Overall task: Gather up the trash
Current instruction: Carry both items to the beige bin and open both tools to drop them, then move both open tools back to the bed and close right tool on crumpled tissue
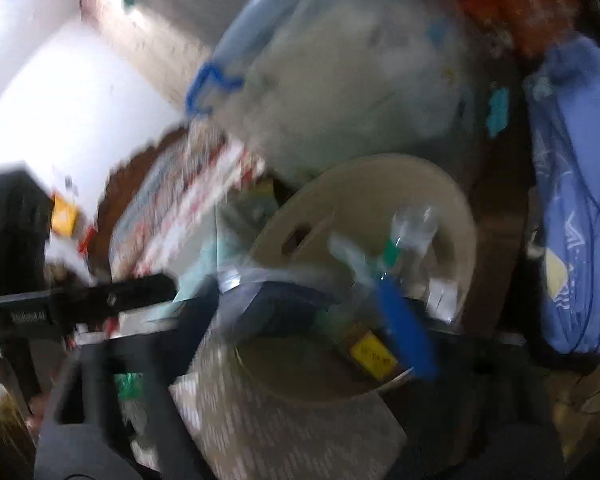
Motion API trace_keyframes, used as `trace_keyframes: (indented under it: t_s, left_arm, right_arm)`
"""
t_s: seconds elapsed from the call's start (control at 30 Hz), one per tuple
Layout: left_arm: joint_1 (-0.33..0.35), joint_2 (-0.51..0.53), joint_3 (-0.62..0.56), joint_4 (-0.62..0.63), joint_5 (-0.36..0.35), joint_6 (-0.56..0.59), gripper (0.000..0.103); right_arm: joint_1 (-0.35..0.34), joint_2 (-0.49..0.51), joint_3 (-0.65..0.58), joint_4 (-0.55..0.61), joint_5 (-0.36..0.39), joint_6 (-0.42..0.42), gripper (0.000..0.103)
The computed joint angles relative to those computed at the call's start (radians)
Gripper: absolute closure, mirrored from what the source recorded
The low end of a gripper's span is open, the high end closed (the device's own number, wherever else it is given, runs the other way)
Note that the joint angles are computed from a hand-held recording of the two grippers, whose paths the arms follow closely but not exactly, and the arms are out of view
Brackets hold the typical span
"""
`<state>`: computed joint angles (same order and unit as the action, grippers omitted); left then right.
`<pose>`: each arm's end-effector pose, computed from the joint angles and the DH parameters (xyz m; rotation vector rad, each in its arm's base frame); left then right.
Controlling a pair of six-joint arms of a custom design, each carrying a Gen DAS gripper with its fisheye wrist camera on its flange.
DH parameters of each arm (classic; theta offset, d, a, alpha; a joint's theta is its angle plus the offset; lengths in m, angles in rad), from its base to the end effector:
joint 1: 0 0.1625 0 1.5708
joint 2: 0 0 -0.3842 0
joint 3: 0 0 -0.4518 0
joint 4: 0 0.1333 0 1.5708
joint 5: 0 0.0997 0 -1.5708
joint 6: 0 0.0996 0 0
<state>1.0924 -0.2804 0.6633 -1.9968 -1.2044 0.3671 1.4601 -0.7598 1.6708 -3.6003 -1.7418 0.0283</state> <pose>-0.2606 -0.8696 0.0114 1.1291 2.5369 -0.0884 0.0397 -0.6960 0.1169 -0.3080 -2.4898 1.5578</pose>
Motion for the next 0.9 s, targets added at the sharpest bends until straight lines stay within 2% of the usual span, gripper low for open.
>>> trace_keyframes:
  t_s: [0.1, 0.23, 0.33, 0.43, 0.57, 0.67, 0.77, 0.83, 0.9]
  left_arm:
    - [0.01, -0.104, 0.117, -0.071, -0.06, 0.019, 0.033]
    - [0.041, -0.314, 0.344, -0.195, -0.175, 0.048, 0.033]
    - [0.076, -0.456, 0.492, -0.253, -0.186, 0.057, 0.033]
    - [0.116, -0.566, 0.599, -0.297, -0.143, 0.046, 0.033]
    - [0.178, -0.693, 0.727, -0.385, -0.041, -0.003, 0.033]
    - [0.228, -0.768, 0.796, -0.435, 0.078, -0.044, 0.033]
    - [0.265, -0.795, 0.817, -0.463, 0.188, -0.078, 0.033]
    - [0.29, -0.804, 0.808, -0.456, 0.209, -0.103, 0.033]
    - [0.318, -0.81, 0.79, -0.436, 0.189, -0.138, 0.033]
  right_arm:
    - [0.017, 0.005, 0.011, -0.073, -0.044, -0.031, 0.019]
    - [0.015, -0.002, 0.055, -0.125, 0.03, 0.037, 0.02]
    - [0.012, 0.001, 0.067, -0.126, 0.087, 0.055, 0.021]
    - [0.032, 0.012, 0.065, -0.107, 0.109, 0.069, 0.022]
    - [0.065, 0.044, 0.048, -0.066, 0.139, 0.073, 0.023]
    - [0.101, 0.079, 0.022, -0.051, 0.14, 0.057, 0.025]
    - [0.139, 0.114, -0.012, -0.031, 0.147, 0.03, 0.027]
    - [0.173, 0.142, -0.049, 0.016, 0.169, -0.002, 0.031]
    - [0.199, 0.168, -0.085, 0.068, 0.186, -0.036, 0.035]
